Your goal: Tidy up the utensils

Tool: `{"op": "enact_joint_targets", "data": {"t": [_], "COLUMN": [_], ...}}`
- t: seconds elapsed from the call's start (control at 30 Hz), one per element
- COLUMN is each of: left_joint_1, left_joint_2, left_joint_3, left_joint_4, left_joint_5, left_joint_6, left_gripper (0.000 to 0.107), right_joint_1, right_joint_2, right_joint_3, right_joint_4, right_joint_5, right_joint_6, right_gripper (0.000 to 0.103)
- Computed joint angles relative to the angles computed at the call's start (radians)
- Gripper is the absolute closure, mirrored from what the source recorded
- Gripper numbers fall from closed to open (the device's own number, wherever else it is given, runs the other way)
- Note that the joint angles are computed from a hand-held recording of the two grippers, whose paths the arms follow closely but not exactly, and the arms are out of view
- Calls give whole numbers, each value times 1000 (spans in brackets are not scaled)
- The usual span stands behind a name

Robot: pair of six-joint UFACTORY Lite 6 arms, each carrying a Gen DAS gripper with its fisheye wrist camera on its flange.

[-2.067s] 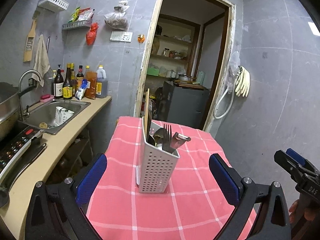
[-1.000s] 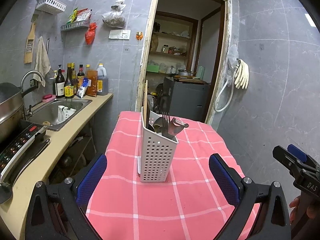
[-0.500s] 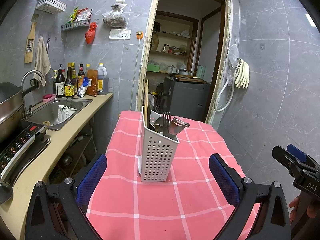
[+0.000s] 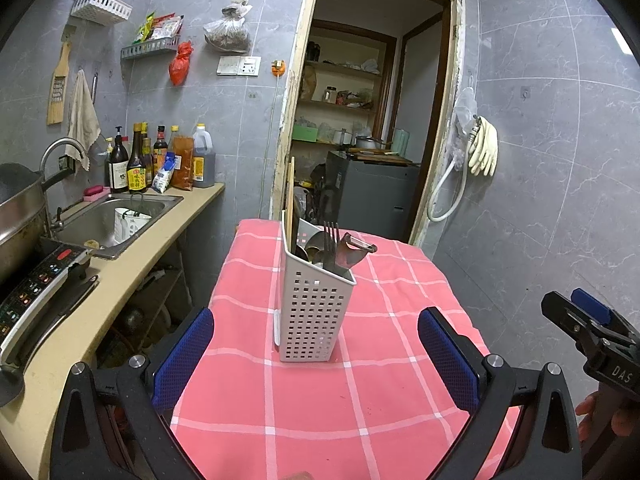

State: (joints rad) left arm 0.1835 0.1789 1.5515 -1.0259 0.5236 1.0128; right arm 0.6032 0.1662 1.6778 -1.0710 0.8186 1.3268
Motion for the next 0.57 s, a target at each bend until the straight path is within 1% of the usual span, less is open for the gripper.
{"op": "enact_joint_targets", "data": {"t": [0.1,0.2,0.57], "left_joint_1": [2,-1,1], "left_joint_2": [10,14,17], "left_joint_3": [12,8,10], "left_joint_4": [18,35,64], "left_joint_5": [12,-4,-3], "left_joint_6": [-18,-30,-60], "left_gripper": [4,4,4], "right_joint_1": [2,15,36], "right_joint_2": [0,7,21], "right_joint_3": [0,-2,-12], "right_joint_4": [0,-9,-21], "right_joint_5": [1,6,8], "right_joint_6": [1,16,46], "right_gripper": [2,2,2]}}
